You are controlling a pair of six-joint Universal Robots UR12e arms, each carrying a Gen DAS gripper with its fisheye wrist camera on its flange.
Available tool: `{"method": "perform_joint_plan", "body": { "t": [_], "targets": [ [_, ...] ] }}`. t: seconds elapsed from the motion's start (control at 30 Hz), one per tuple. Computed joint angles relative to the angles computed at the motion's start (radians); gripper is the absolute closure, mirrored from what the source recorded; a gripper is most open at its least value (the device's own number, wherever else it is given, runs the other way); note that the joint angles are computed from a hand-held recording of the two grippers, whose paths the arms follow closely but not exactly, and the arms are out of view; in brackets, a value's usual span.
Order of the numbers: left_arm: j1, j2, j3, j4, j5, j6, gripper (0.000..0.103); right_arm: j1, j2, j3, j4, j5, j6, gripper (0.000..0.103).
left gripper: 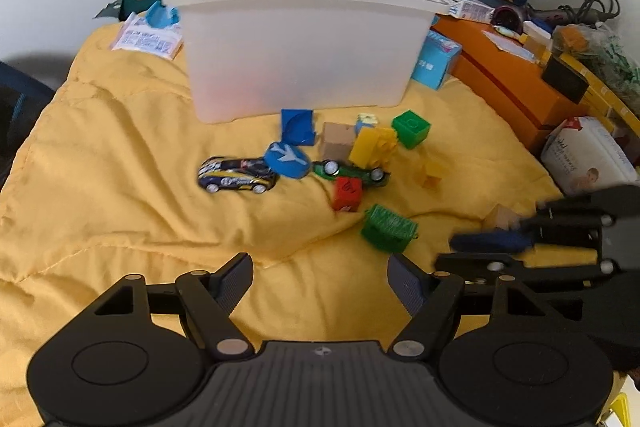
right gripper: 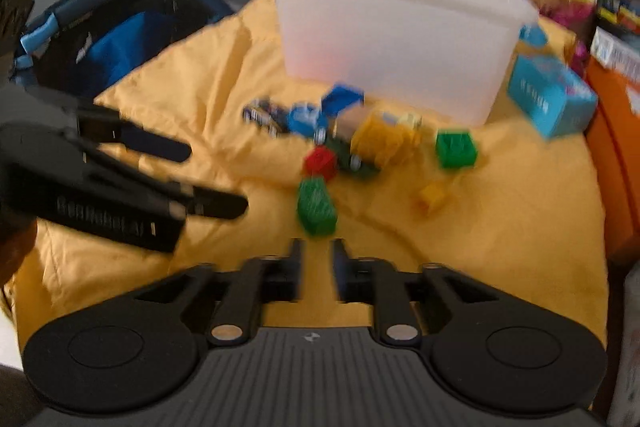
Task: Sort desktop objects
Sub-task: 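Grasp the green Duplo brick with the right tool while the left grasps the red cube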
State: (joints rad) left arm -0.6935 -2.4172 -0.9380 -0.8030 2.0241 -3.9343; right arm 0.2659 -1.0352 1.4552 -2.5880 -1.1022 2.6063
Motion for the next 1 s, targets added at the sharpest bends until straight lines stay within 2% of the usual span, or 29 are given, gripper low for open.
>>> {"method": "perform_joint_plan", "body": {
  "t": [0.07, 0.23, 0.33, 0.47, 0.5, 0.53, 0.57, 0.63, 0.77, 0.87, 0.93, 1.0],
  "targets": [
    [-0.003, -0.003, 0.01, -0.02, 0.024, -0.005, 0.027, 0.007, 0.011, -0.004, -0.036, -0.004, -0.034, 0.072],
    [-0.006, 0.023, -0.029, -0.035, 0.041, -0.042, 0.027, 0.011, 0.024, -0.007, -0.07, 0.054, -0.156, 0.076],
    [-0.008, 0.041, -0.06, -0.054, 0.042, -0.071, 0.027, 0.023, 0.042, -0.027, -0.058, 0.028, -0.198, 0.076],
    [-0.005, 0.063, -0.099, -0.053, 0.012, -0.138, 0.027, 0.034, 0.061, -0.044, -0.049, -0.02, -0.238, 0.068],
    [-0.005, 0.064, -0.1, -0.058, 0.013, -0.141, 0.027, 0.037, 0.067, -0.052, -0.048, -0.043, -0.235, 0.069],
    [-0.006, 0.063, -0.097, -0.064, 0.017, -0.138, 0.027, 0.038, 0.071, -0.061, -0.036, -0.058, -0.222, 0.078],
    [-0.007, 0.061, -0.091, -0.071, 0.02, -0.131, 0.027, 0.037, 0.078, -0.075, -0.013, -0.064, -0.196, 0.08],
    [-0.005, 0.053, -0.076, -0.07, 0.02, -0.111, 0.027, 0.029, 0.082, -0.089, 0.016, -0.056, -0.13, 0.08],
    [0.001, 0.018, -0.021, -0.026, 0.002, -0.036, 0.027, 0.011, 0.042, -0.061, 0.019, -0.046, -0.054, 0.08],
    [0.007, -0.029, 0.053, -0.024, -0.006, 0.028, 0.027, -0.009, 0.013, -0.049, 0.129, -0.02, 0.02, 0.08],
    [0.012, -0.061, 0.1, -0.033, -0.007, 0.043, 0.027, -0.018, 0.003, -0.032, 0.163, -0.007, 0.026, 0.079],
    [0.023, -0.081, 0.113, 0.013, -0.031, 0.045, 0.035, -0.021, -0.007, -0.01, 0.169, -0.029, 0.035, 0.079]
  ]
}}
